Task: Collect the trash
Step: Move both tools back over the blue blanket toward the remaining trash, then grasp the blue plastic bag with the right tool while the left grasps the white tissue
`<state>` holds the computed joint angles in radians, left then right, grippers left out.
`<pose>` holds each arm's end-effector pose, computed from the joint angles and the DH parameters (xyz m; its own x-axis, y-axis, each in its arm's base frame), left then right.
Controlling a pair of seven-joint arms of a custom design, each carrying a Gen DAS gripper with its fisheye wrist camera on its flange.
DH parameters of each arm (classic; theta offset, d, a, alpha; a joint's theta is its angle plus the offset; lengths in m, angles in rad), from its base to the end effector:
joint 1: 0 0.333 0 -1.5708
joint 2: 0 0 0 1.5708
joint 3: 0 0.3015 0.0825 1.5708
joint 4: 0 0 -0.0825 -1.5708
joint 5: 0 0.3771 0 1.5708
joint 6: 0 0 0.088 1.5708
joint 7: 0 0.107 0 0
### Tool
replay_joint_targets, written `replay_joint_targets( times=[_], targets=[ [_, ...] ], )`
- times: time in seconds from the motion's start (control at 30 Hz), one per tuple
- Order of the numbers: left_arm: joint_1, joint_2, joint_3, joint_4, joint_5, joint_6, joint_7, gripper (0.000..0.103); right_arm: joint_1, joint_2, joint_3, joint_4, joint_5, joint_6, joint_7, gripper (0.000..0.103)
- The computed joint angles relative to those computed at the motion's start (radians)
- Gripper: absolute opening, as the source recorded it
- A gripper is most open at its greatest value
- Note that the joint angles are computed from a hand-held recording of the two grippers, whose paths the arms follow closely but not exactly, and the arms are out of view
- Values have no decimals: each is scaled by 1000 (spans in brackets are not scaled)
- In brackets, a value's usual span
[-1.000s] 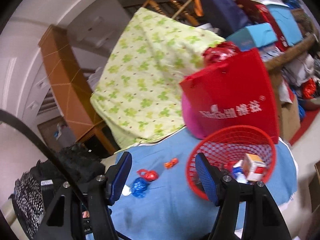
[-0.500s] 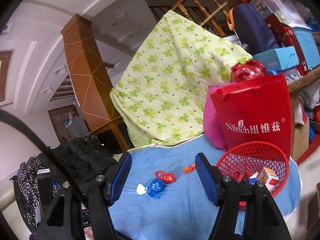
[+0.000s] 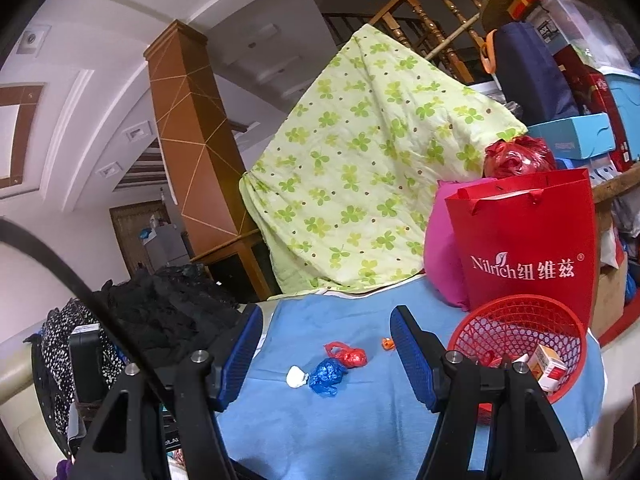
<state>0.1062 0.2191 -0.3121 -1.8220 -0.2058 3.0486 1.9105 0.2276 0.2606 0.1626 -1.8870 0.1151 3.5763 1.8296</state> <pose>0.6472 -0.1006 0.5330 -0.2814 -0.9588 -0.0383 -0.4912 0.1782 -0.8527 0.5979 0.2174 0.5391 0.2569 -0.8868 -0.3841 -0.2539 0.3215 -0.9122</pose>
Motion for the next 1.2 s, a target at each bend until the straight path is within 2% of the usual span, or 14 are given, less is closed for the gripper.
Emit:
replay_joint_targets(
  times=[0.07,0.33,0.43,0.67,0.83,1.03,1.2],
  targets=[
    [5,8,-2,5,-7,-8,-1,68,-3,9,6,8,-11,-9,2,70],
    [-20,61,57,39,76,-36,-116,68,-50,65,58,65,-73,-76,30,70],
    [-5,83,53,55,81,-52,-140,68,-75,96,92,96,-89,-106,30,70],
    [-41,142,131,97,199,-73,-277,68,-124,172,172,172,-92,-178,-21,70],
    [-33,206,146,158,247,-128,-350,68,-153,250,229,247,-53,-250,-79,70],
    [-14,277,149,233,265,-194,-397,68,-160,327,257,329,21,-337,-144,70],
    [-8,339,158,302,277,-239,-431,68,-105,373,203,407,74,-404,-182,70]
  ],
)
